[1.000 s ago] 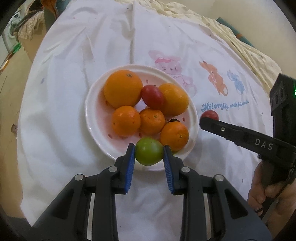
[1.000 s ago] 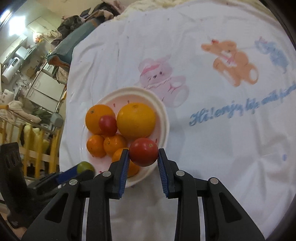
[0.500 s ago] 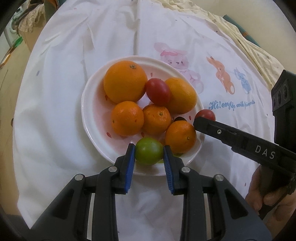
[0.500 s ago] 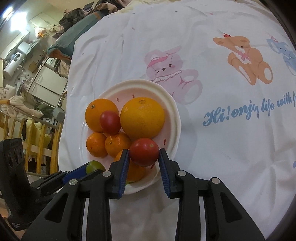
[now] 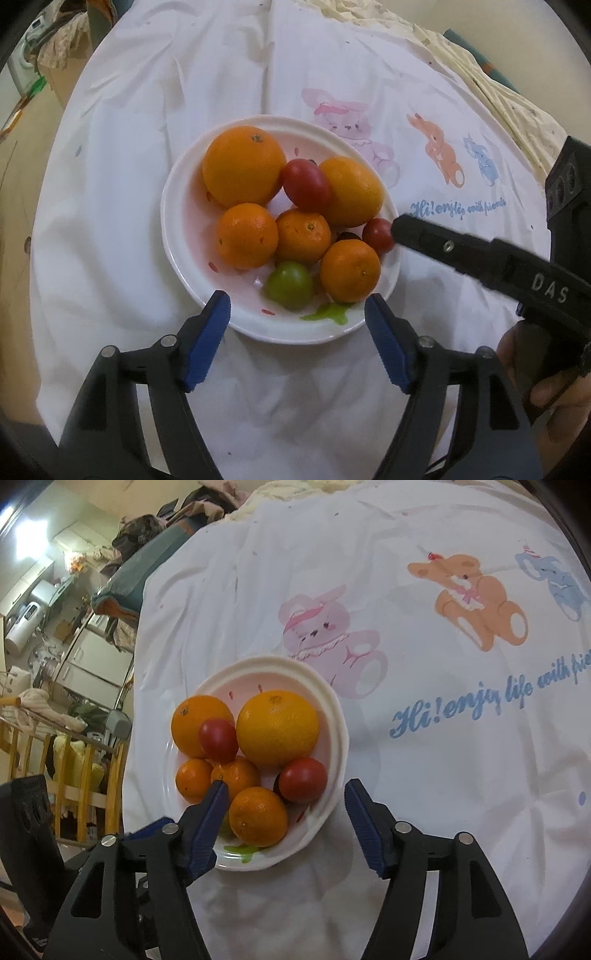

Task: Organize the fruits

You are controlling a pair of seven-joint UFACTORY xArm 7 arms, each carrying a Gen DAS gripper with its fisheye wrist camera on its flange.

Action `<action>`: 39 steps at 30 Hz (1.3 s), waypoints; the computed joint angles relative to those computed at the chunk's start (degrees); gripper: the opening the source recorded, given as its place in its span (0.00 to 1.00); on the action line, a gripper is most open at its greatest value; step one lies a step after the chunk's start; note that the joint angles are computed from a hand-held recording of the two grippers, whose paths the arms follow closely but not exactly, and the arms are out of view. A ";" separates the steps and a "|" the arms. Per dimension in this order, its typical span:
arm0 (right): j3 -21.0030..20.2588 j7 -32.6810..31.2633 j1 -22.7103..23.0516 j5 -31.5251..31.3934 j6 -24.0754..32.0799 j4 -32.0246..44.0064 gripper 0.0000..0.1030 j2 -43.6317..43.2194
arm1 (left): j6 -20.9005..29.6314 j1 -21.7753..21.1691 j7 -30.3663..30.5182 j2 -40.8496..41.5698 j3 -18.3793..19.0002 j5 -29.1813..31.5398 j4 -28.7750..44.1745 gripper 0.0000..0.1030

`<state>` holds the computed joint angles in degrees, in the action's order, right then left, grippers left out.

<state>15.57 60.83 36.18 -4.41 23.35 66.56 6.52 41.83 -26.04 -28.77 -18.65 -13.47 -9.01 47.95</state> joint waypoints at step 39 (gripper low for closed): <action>9.93 35.52 12.72 -46.23 38.38 9.30 1.00 -6.99 | 1.78 6.36 -9.20 -32.51 -9.03 14.87 -12.09 0.99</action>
<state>25.50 96.35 48.89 -50.64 61.74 75.86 -0.46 43.61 -19.67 -37.97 -51.15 -22.50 5.86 35.86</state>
